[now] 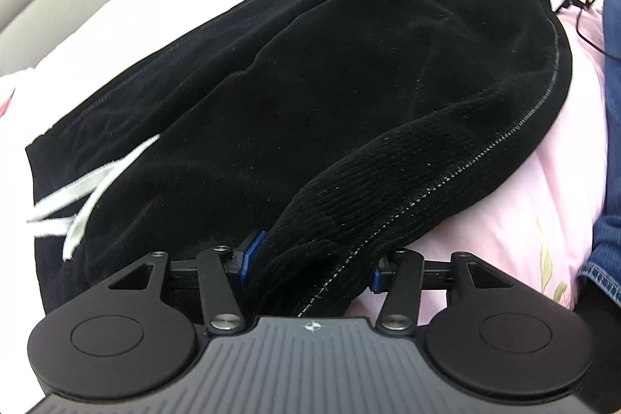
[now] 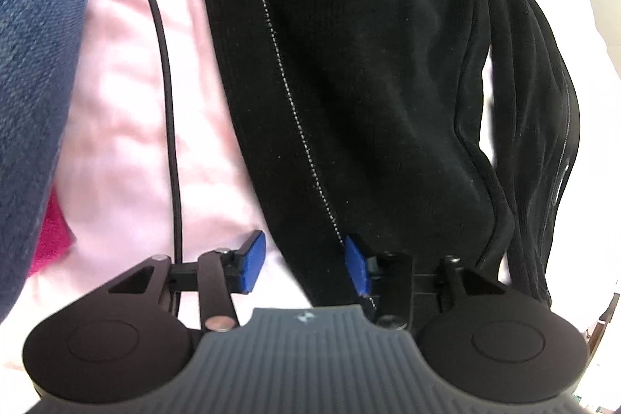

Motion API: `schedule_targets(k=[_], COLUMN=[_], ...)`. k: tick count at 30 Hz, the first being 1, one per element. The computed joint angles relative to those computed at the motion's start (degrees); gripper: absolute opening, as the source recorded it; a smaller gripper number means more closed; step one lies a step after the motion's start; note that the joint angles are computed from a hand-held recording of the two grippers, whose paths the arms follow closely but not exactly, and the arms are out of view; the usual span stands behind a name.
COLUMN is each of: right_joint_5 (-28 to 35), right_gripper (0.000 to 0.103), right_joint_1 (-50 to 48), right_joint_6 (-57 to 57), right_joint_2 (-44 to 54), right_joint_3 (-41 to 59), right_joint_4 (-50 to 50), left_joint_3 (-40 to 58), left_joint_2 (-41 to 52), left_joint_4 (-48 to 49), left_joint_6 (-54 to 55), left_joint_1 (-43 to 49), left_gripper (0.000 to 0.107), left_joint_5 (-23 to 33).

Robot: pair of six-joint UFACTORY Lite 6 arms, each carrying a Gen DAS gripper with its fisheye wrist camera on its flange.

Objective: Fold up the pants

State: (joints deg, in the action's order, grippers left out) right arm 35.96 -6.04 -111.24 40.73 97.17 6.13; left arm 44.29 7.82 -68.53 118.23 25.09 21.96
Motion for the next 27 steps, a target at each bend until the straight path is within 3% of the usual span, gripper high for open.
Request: schedule_targets(k=[2,6,9,10,11,14,18,22,27], right_joint_5=[-2.18,-7.6,-13.68,-14.63,-14.46,-11.94,-10.31,-10.08,-10.89], right_gripper=[0.043,0.044,0.009,0.007,0.007,0.006,0.005,0.005,0.005], right_joint_1=[-1.26,-3.59,-4.15,-4.27,-4.3,-4.18,-4.27,-4.07,-3.02], right_joint_6=[-6.69,-24.42,-34.3,-37.45,-38.21,-33.33,-31.16,-26.4,-22.9], right_joint_2=[-0.26,-0.24,-2.58,-3.74,-4.35,-5.77,-6.98,-5.99,-3.49], right_joint_3=[-1.74,-5.04,-10.0,-11.36,-11.52,-8.91,-4.08,2.8,10.53], right_joint_4=[5.71,19.14,28.36,31.15,32.35,32.85,40.88,45.84,46.81], left_joint_3=[0.81,-6.19,-5.33,-5.47,-6.65,-10.4,-11.31,-4.59,7.73], left_joint_2=[2.06,-3.62,-3.3,-3.79,-5.47,-11.45,-17.31,-16.03,-9.06], left_joint_4=[-3.06,-11.45,-6.16,-5.99,-6.91,-10.22,-15.6,-16.16,-18.82], left_joint_6=[3.7,15.06,8.76,8.84,10.85,17.89,24.39,20.28,17.75], left_joint_1=[-1.11,-4.31,-3.2,-3.39,-3.37,-4.08,-2.33,-0.61,-5.94], left_gripper=[0.062,0.063,0.062,0.057,0.049,0.04,0.034,0.032,0.031], left_joint_5=[-2.18,-7.22,-5.49,-5.6,-5.8,-7.33,-5.73,-3.58,-8.09])
